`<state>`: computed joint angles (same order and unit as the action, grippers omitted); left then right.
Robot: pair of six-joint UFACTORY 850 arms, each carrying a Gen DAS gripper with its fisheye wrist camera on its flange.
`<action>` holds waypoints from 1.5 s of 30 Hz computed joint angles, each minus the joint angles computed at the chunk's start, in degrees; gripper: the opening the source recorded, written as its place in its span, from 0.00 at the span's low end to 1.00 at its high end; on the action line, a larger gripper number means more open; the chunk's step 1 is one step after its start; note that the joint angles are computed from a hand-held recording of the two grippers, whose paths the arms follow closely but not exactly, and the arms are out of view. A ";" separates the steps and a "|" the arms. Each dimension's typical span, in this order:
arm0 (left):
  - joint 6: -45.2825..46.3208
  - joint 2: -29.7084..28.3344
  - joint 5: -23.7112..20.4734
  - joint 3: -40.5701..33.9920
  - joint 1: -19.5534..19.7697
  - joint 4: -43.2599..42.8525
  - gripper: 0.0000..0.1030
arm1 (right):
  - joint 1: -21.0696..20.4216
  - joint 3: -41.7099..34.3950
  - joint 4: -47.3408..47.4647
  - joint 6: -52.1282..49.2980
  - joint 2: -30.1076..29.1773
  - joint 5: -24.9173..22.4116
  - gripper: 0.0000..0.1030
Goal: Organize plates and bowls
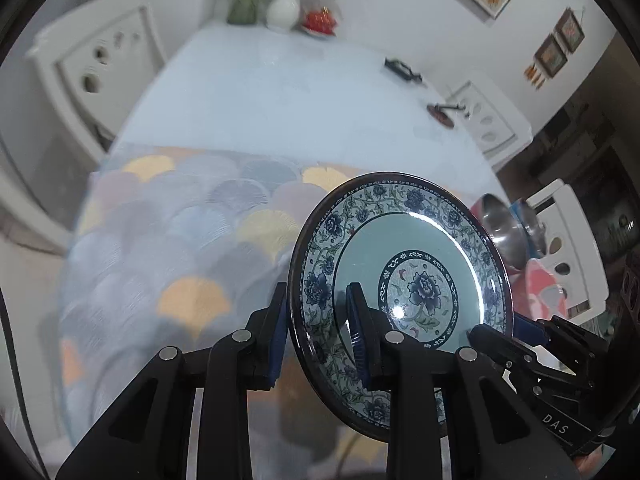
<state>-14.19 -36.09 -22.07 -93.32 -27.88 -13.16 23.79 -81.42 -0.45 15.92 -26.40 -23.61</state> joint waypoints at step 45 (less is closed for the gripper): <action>-44.54 26.91 4.43 39.53 -11.65 29.00 0.24 | 13.88 23.07 6.03 -1.54 16.26 -6.26 0.36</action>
<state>-58.73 -9.18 -17.64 -53.79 -39.52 15.84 37.68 -58.35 5.58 14.38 -10.14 -29.87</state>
